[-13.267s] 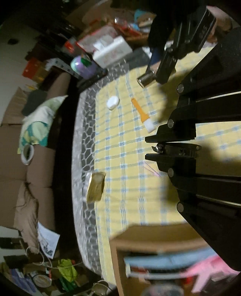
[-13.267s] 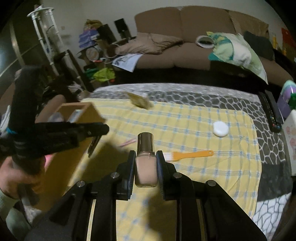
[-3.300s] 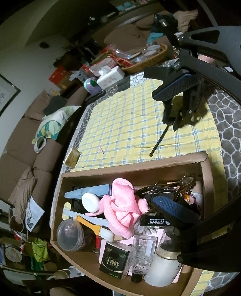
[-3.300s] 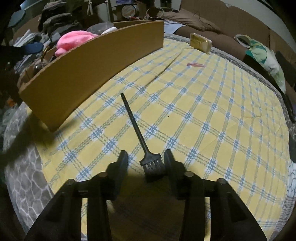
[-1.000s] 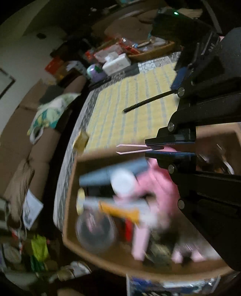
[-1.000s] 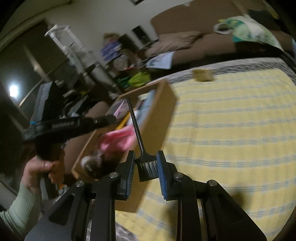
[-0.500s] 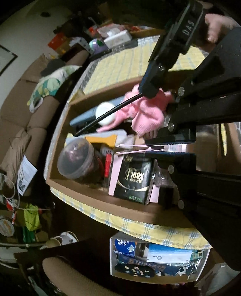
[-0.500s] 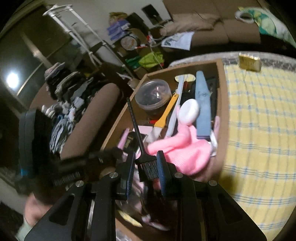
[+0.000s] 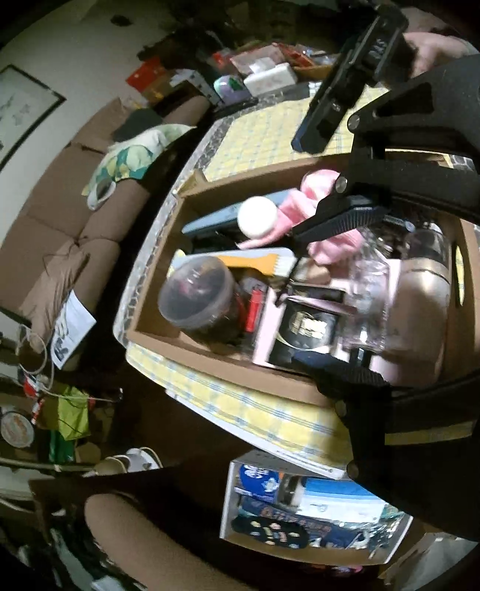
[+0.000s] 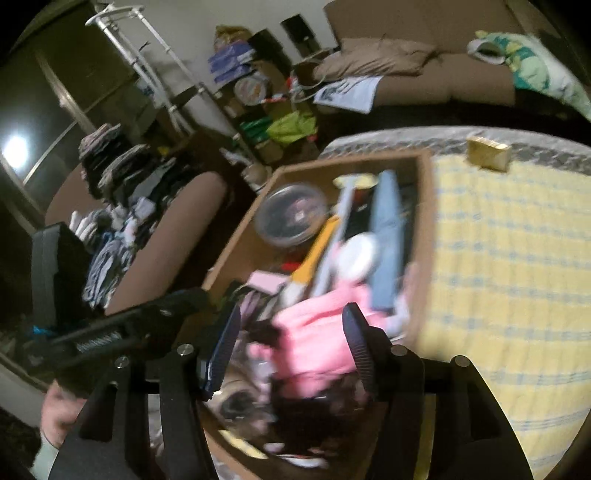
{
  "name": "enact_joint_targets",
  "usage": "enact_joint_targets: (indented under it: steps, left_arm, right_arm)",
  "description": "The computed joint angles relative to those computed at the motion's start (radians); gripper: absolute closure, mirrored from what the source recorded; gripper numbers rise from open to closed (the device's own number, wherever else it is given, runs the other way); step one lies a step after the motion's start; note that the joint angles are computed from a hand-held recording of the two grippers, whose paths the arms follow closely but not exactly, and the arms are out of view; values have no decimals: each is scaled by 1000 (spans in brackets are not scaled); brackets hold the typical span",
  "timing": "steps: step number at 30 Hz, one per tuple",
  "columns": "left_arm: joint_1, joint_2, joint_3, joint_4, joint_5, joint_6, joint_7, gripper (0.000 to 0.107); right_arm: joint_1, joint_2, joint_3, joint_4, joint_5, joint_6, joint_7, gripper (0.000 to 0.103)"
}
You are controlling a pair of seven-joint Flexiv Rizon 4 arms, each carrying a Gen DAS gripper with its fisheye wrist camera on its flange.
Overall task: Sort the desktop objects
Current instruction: 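Move both tools back over the cloth toward the tan package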
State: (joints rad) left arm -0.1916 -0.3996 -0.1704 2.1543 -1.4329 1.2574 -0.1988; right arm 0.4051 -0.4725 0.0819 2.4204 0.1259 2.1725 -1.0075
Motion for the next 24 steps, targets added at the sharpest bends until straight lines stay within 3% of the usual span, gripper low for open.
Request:
enact_joint_targets:
  steps: [6,11,16,21,24]
  left_arm:
    - [-26,-23,-29,-65,73,21,-69,30]
    - [-64,-101,-48,-169,325,39,-238,29]
    - [-152,-241,27,-378,644,-14,-503,29]
    - [-213,-395,72,-640,815,-113,-703,29]
    - [-230,-479,82,-786,885,-196,-794,29]
  right_arm:
    - [-39,64,-72,53,24,-29,-77,40]
    - [-75,78,-151,49,54,-73,-166,40]
    - [-157,14,-201,-9,31,-113,-232,40]
    - [-293,-78,-172,-91,-48,-94,-250,40]
    - [-320,-132,-192,-157,-81,-109,-279,40]
